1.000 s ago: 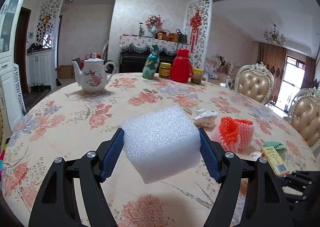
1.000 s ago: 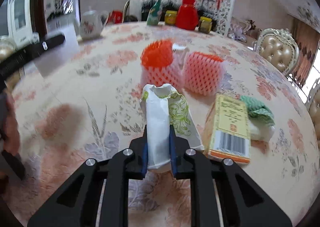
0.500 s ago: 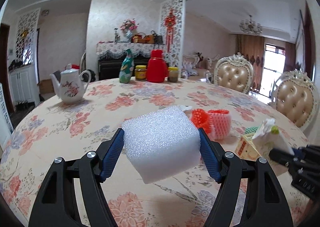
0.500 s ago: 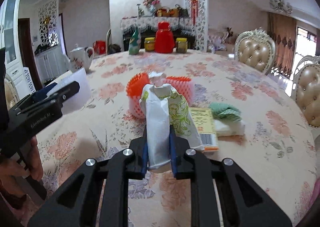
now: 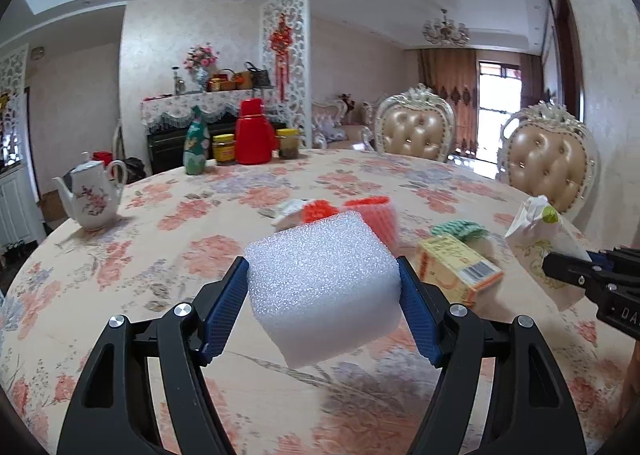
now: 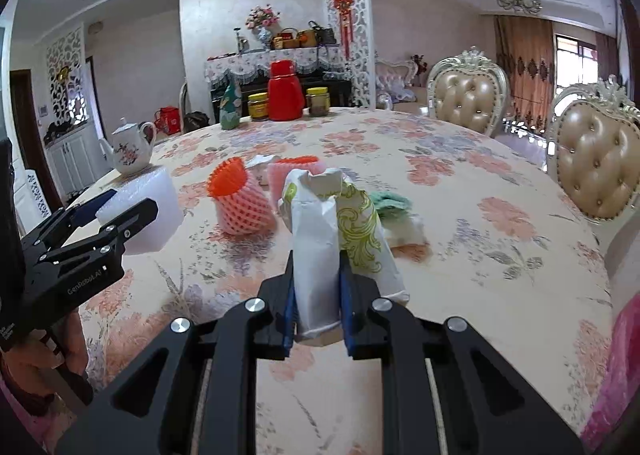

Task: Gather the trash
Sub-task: 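Grasp the white paper bag with the right gripper while left holds the foam block, then carry foam block and paper bag to the pink bin and release both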

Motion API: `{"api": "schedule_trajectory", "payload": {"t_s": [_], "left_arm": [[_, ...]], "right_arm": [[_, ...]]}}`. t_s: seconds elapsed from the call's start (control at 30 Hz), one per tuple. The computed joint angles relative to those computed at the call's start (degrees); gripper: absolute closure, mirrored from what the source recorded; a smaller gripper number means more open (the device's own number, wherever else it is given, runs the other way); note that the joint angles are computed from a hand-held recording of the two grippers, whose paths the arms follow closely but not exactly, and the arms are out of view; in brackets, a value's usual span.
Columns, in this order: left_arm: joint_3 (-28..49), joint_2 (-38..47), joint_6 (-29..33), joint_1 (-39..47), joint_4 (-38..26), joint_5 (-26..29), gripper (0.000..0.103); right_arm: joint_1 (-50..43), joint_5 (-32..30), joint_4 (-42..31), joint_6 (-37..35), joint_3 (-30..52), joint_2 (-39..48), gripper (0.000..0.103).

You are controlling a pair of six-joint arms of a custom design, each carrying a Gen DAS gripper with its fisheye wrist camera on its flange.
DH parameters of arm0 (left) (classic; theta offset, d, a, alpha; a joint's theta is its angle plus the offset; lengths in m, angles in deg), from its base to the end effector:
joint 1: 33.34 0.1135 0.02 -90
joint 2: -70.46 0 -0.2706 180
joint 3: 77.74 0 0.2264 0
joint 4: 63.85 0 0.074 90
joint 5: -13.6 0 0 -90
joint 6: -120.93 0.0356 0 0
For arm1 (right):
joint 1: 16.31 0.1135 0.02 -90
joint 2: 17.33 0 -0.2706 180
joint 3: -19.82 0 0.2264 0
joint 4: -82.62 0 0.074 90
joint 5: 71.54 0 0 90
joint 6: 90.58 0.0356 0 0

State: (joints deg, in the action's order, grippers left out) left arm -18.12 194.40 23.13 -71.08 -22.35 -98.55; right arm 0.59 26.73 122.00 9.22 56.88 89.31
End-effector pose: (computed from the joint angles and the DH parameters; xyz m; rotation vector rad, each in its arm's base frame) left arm 0.2991 -0.2145 0.0925 0.2555 1.9242 -0.1474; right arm 0.2607 0.0738 0.1057 -0.0427 2.0941 0.1307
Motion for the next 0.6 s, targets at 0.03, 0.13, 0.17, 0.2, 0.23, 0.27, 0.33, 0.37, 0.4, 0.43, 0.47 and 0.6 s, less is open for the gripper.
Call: {"api": "schedule_trajectory", "payload": {"t_s": [0.03, 0.13, 0.17, 0.2, 0.23, 0.27, 0.33, 0.37, 0.4, 0.43, 0.47, 0.6], "left_arm": [[0.0, -0.1, 0.1, -0.5, -0.2, 0.1, 0.034], [0.4, -1.0, 0.9, -2.6, -1.5, 1.0, 0.034], [0.8, -1.1, 1.5, -3.6, -2.1, 1.2, 0.034], [1.1, -1.3, 2.1, -4.6, -2.4, 1.3, 0.034], [1.4, -1.3, 2.7, -5.5, -2.6, 1.2, 0.034], [1.8, -1.3, 3.3, -6.6, -2.9, 1.1, 0.034], [2.7, -1.2, 3.9, -8.3, -3.4, 1.5, 0.034], [3.3, -1.2, 4.0, -8.8, -4.1, 2.1, 0.034], [4.1, -1.0, 4.0, -9.2, -5.0, 2.5, 0.034], [5.1, -0.7, 3.9, -9.7, -5.9, 2.8, 0.034], [6.3, -0.5, 4.1, -10.3, -7.2, 3.4, 0.034], [10.3, 0.8, 4.8, -12.8, -10.1, 4.4, 0.034]], "right_arm": [[-0.7, -0.1, 0.6, 0.1, -1.1, -0.7, 0.085], [-2.8, -0.7, 2.4, 0.3, -4.2, -2.5, 0.085], [-3.6, -1.1, 2.8, 0.2, -5.0, -3.0, 0.085], [-4.3, -1.2, 3.4, 0.2, -6.0, -3.4, 0.085], [-5.2, -1.6, 4.1, 0.1, -7.2, -4.1, 0.085], [-6.1, -2.0, 4.8, 0.0, -8.4, -4.7, 0.085], [-7.7, -2.3, 6.8, -0.5, -10.7, -5.5, 0.085], [-8.3, -2.5, 7.2, -0.6, -11.5, -6.0, 0.085], [-9.5, -2.9, 8.3, -1.0, -12.7, -6.4, 0.085], [-10.2, -3.0, 9.1, -1.2, -13.5, -6.7, 0.085], [-11.1, -3.2, 10.0, -1.5, -14.5, -6.9, 0.085], [-16.9, -6.2, 14.1, -2.8, -18.9, -7.8, 0.085]]}}
